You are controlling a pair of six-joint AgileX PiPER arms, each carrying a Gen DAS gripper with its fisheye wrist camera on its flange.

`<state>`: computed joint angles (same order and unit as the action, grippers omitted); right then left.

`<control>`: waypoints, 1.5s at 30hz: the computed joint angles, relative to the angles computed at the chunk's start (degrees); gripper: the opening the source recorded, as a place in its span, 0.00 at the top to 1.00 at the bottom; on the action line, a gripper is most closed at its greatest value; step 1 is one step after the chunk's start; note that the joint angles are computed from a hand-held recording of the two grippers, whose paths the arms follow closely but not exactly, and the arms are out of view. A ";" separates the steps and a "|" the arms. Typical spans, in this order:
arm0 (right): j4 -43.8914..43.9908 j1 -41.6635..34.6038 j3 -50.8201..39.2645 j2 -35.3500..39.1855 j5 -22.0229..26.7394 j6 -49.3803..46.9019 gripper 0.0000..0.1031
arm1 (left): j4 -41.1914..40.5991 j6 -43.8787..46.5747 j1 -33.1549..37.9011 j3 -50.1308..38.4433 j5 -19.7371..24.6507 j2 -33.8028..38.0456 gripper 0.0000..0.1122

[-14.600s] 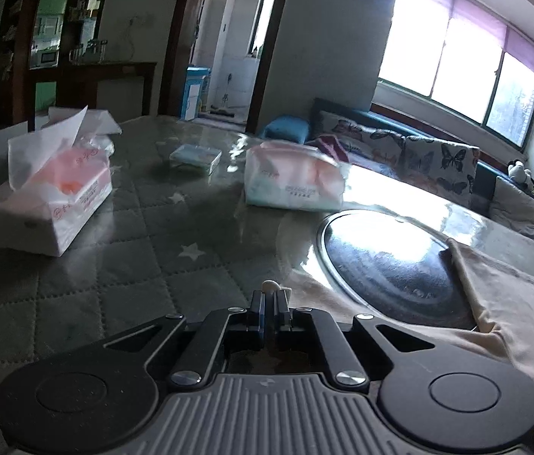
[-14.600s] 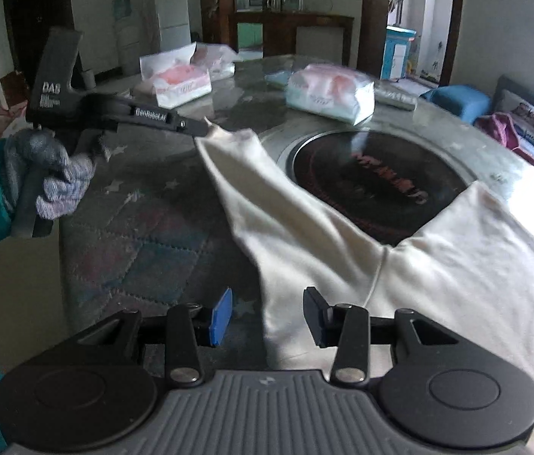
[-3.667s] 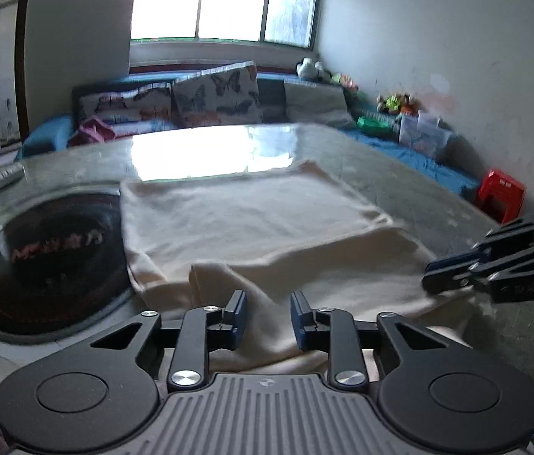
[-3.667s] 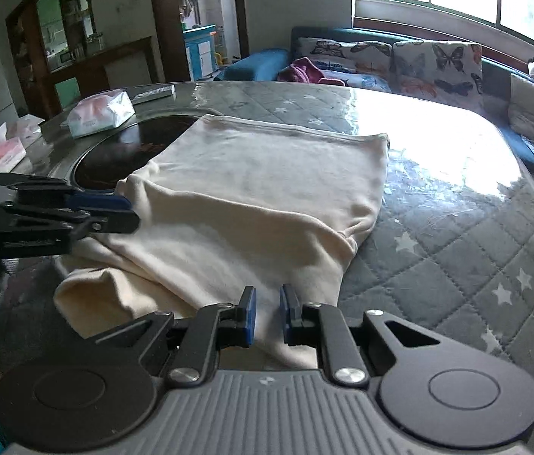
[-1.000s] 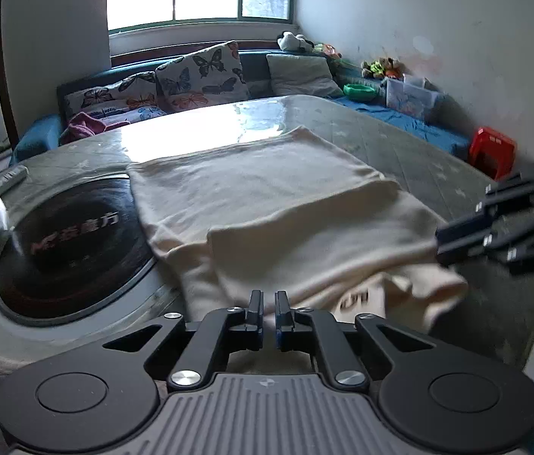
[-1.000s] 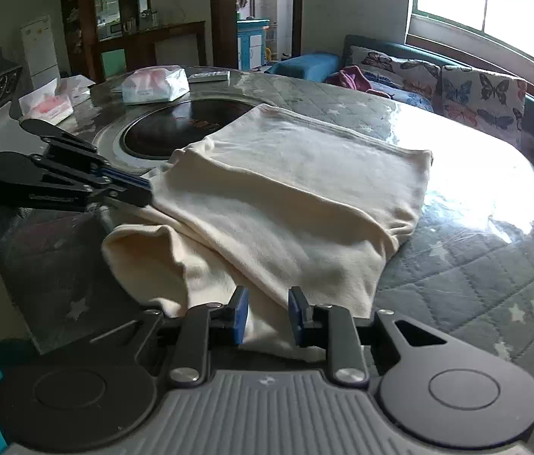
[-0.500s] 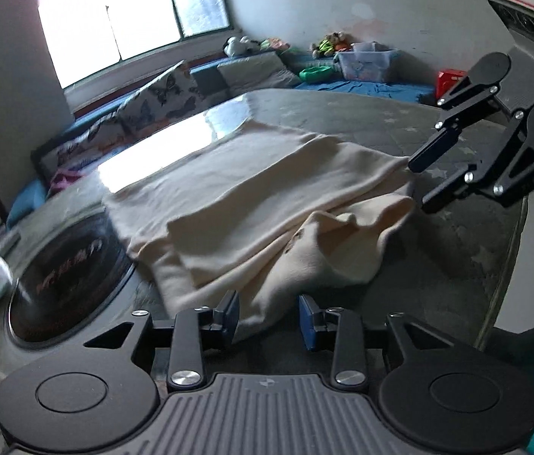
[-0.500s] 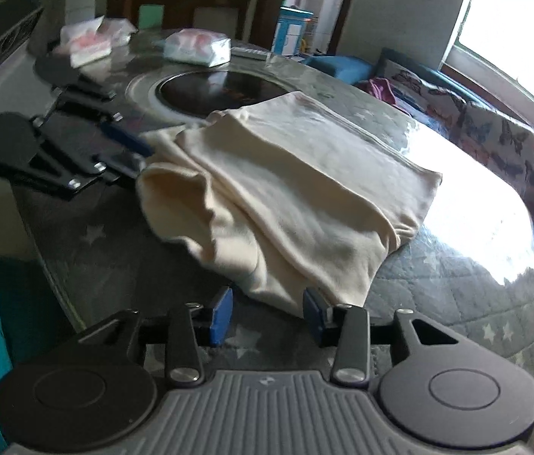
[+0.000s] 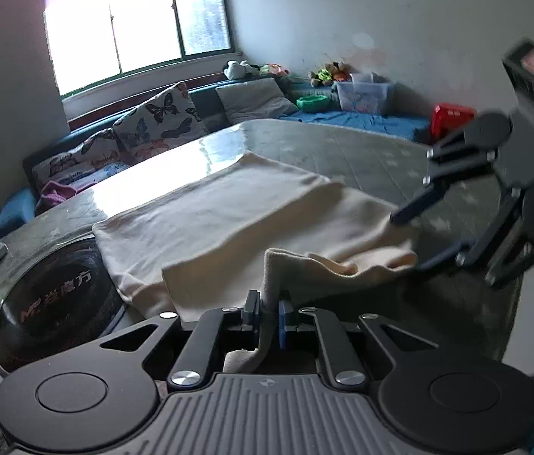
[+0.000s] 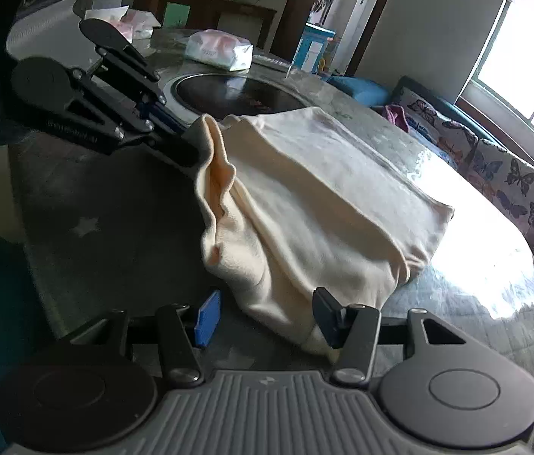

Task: Fold clothes

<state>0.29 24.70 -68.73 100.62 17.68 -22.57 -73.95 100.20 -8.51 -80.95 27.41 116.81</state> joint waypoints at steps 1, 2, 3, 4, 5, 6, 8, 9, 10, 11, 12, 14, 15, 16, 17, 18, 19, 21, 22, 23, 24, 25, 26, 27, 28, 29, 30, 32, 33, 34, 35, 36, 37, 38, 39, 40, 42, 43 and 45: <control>2.95 -0.58 -0.58 0.73 -0.62 -2.73 0.48 | 1.44 -2.41 0.14 -1.24 0.59 0.38 0.91; 6.76 -1.17 -1.17 1.38 -0.89 -6.25 0.48 | 3.56 -5.63 0.33 -3.21 1.48 1.23 0.91; 10.65 -1.74 -1.77 2.04 -1.08 -9.84 0.48 | 5.40 -8.56 0.51 -5.07 2.36 2.04 0.91; 13.02 -2.10 -2.30 2.67 -1.17 -11.95 0.48 | 6.70 -10.83 0.62 -6.44 3.01 2.68 0.91; 16.01 -2.46 -2.60 3.11 -1.34 -14.57 0.50 | 8.40 -13.55 0.65 -8.12 3.62 3.49 0.91; 19.03 -2.81 -2.90 3.55 -1.46 -17.24 0.51 | 9.99 -16.07 0.67 -9.74 4.20 4.30 0.91; 24.33 -3.23 -3.13 4.07 -2.00 -22.16 0.54 | 12.39 -19.56 0.62 -12.24 4.75 5.70 0.91; 25.22 -3.26 -3.36 4.29 -2.31 -22.91 0.55 | 13.30 -20.86 0.58 -13.21 4.84 6.34 0.91; 26.02 -3.36 -3.84 4.62 -2.43 -23.49 0.56 | 14.21 -22.17 0.54 -14.18 4.94 6.98 0.91; 26.81 -3.45 -4.33 4.95 -2.54 -24.05 0.57 | 15.14 -23.52 0.51 -15.15 5.10 7.61 0.91; 25.95 -3.50 -4.95 5.39 -2.43 -22.81 0.61 | 16.02 -24.83 0.53 -15.98 5.45 8.11 0.91; 27.93 -4.36 -7.42 6.57 0.10 -23.59 0.74 | 16.29 -25.05 0.69 -16.13 5.98 8.22 0.91; 29.30 -5.07 -9.09 7.31 2.40 -23.66 0.81 | 16.34 -24.82 0.83 -15.91 6.10 8.04 0.90; 29.49 -5.57 -10.55 7.96 4.19 -22.75 0.83 | 16.06 -24.16 1.01 -15.36 6.00 7.67 0.88; 29.74 -5.96 -11.84 8.53 5.64 -22.34 0.85 | 15.76 -23.48 1.19 -14.78 5.90 7.30 0.87; 30.45 -6.40 -12.81 8.91 6.68 -22.31 0.86 | 15.35 -22.63 1.36 -14.07 5.70 6.87 0.86; 31.13 -6.83 -13.77 9.30 7.71 -22.25 0.87 | 14.60 -21.25 1.45 -12.92 5.14 6.25 0.83; 32.40 -7.83 -15.62 9.99 9.86 -21.52 0.87 | 12.53 -17.17 1.69 -10.35 3.90 5.00 0.79; 32.75 -8.12 -16.06 10.14 10.24 -21.45 0.88 | 11.12 -14.46 1.81 -9.02 3.40 4.41 0.78; 33.04 -8.21 -16.23 10.20 10.36 -21.46 0.88 | 9.62 -11.58 1.94 -7.67 3.06 3.79 0.77; 33.35 -8.32 -16.41 10.27 10.48 -21.49 0.88 | 8.12 -8.48 1.98 -6.33 2.59 3.22 0.75; 33.53 -8.31 -16.39 10.27 10.46 -21.57 0.88 | 6.55 -5.31 2.03 -5.00 2.14 2.65 0.74; 33.72 -8.31 -16.35 10.25 10.42 -21.67 0.88 | 5.17 -2.39 2.06 -3.85 1.72 2.19 0.73; 33.90 -8.30 -16.31 10.24 10.38 -21.77 0.88 | 4.38 -0.32 2.04 -3.14 1.24 2.04 0.73; 34.10 -8.24 -15.83 9.98 10.17 -21.82 0.88 | 3.56 1.77 2.01 -2.45 0.77 1.91 0.73; 34.36 -8.25 -15.43 9.78 9.94 -21.94 0.88 | 2.74 3.81 2.02 -1.78 0.37 1.77 0.73; 34.61 -8.26 -15.02 9.58 9.71 -22.07 0.88 | 2.09 5.47 2.15 -1.18 0.24 1.65 0.73; 34.99 -7.99 -14.00 9.11 8.71 -22.17 0.88 | 1.02 8.66 2.29 -0.04 -0.06 1.35 0.73; 35.18 -7.91 -13.74 8.96 8.48 -22.21 0.88 | 0.25 10.55 2.30 0.62 -0.34 1.16 0.73; 35.18 -7.81 -13.60 8.89 8.34 -22.06 0.88 | -1.20 13.10 2.32 1.37 -0.71 0.93 0.73; 35.15 -7.73 -13.51 8.83 8.21 -21.92 0.88 | -2.67 15.68 2.33 2.10 -1.05 0.72 0.73; 35.12 -7.64 -13.42 8.78 8.08 -21.78 0.89 | -3.78 17.78 2.37 2.70 -1.25 0.54 0.73; 35.42 -7.57 -13.16 8.60 7.71 -22.01 0.89 | -3.42 17.95 2.50 2.85 -0.95 0.52 0.75; 35.75 -7.52 -12.89 8.43 7.35 -22.29 0.89 | -3.00 17.99 2.65 2.94 -0.64 0.52 0.77; 36.00 -7.44 -12.62 8.20 7.05 -22.66 0.90 | -2.72 17.69 2.78 2.89 -0.39 0.60 0.83; 36.24 -7.33 -12.26 7.91 6.64 -22.93 0.90 | -2.57 16.93 2.89 2.71 -0.28 0.65 0.90; 36.83 -7.03 -11.49 7.29 5.63 -23.31 0.90 | -2.20 15.29 3.16 2.31 0.06 0.74 0.94; 37.02 -6.91 -11.17 6.95 5.30 -23.43 0.90 | -1.84 14.10 3.47 1.99 0.75 0.67 0.94; 37.30 -6.72 -10.57 6.17 4.88 -23.68 0.90 | -1.84 13.28 3.94 2.15 1.75 -0.14 0.94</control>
